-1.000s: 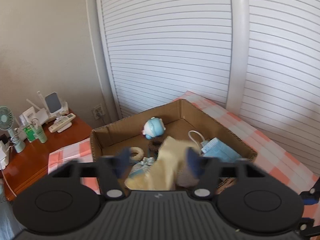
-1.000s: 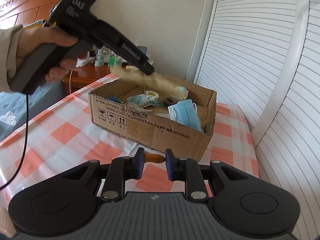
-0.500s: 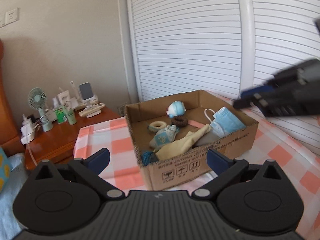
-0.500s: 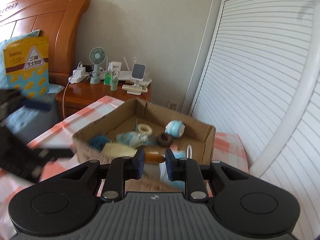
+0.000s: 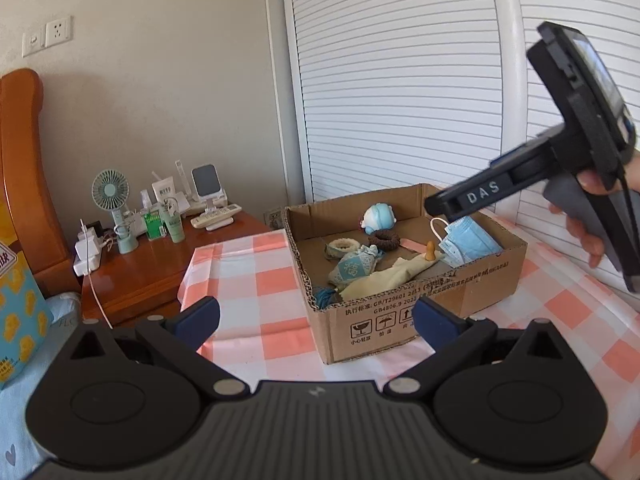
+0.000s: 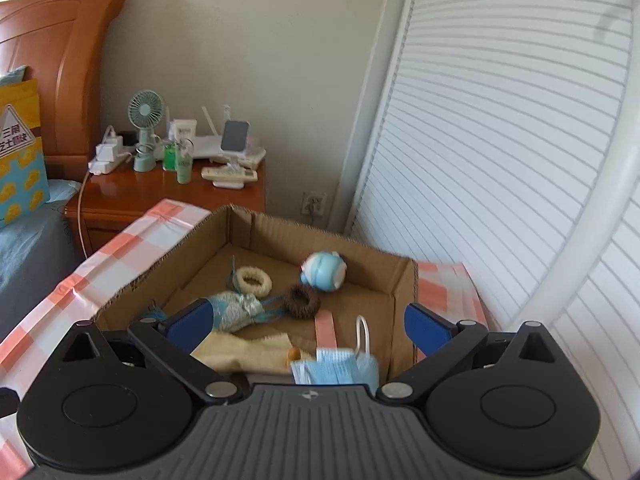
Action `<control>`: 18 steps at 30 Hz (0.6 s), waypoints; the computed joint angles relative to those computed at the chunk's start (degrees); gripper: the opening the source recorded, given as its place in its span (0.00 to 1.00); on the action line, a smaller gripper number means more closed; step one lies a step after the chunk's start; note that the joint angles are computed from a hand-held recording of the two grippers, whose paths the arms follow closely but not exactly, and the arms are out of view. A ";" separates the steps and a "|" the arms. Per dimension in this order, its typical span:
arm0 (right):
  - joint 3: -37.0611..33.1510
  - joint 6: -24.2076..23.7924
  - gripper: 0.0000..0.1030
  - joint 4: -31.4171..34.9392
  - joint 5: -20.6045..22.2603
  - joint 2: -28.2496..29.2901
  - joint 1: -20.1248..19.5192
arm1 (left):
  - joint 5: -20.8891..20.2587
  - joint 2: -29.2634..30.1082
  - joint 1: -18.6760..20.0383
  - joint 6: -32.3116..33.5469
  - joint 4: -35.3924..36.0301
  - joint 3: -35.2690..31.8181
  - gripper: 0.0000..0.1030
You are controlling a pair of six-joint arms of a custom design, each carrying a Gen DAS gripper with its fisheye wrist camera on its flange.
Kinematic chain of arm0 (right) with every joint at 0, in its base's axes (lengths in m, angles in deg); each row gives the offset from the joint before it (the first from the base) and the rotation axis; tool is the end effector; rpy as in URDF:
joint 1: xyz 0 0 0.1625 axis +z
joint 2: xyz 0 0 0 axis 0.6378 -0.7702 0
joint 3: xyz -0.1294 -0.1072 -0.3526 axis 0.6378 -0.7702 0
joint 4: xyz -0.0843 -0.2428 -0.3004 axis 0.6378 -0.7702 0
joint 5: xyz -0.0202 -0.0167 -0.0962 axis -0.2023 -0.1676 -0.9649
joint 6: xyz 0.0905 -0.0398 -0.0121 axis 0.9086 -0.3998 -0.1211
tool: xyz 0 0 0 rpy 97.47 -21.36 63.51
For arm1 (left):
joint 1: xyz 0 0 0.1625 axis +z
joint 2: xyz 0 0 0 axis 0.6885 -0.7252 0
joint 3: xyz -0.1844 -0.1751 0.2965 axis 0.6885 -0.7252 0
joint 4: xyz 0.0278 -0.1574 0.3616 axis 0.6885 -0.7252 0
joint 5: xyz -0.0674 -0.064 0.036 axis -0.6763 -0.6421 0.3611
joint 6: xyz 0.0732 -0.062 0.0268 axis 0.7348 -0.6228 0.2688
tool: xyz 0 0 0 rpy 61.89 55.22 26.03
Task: Organize soft objects
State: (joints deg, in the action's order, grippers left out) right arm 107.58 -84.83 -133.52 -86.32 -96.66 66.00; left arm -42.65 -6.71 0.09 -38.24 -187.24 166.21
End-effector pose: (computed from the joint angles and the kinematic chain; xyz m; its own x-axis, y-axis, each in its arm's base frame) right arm 0.2578 -0.5760 0.0465 -0.4838 -0.4666 0.7404 -0.8507 0.4494 -0.2727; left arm -0.1071 -0.4098 0.1636 -0.6389 -0.0265 -0.7689 0.6678 0.4772 -0.5713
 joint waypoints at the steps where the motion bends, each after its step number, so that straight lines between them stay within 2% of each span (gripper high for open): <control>1: 0.70 1.62 1.00 0.49 -1.74 -0.48 0.35 | 0.76 -1.21 -0.30 -3.50 4.09 0.21 0.99; 5: 5.25 8.49 1.00 4.63 -5.35 -4.20 1.03 | 3.38 -5.56 -1.61 -16.30 19.43 0.52 0.99; 7: 8.33 10.27 1.00 3.92 -6.98 -5.71 1.51 | 3.63 -7.73 -1.97 -21.51 25.46 0.58 0.99; 10: 12.29 10.85 1.00 -0.23 -9.64 -6.69 2.26 | 3.88 -9.04 -2.85 -25.20 29.24 0.64 0.99; 12: 14.71 13.04 1.00 -1.66 -10.91 -7.74 2.55 | 4.04 -9.15 -3.39 -26.19 30.04 0.68 0.99; 18: 19.46 17.38 1.00 -5.19 -11.97 -9.96 2.83 | 3.64 -10.33 -3.92 -32.55 36.88 0.27 0.99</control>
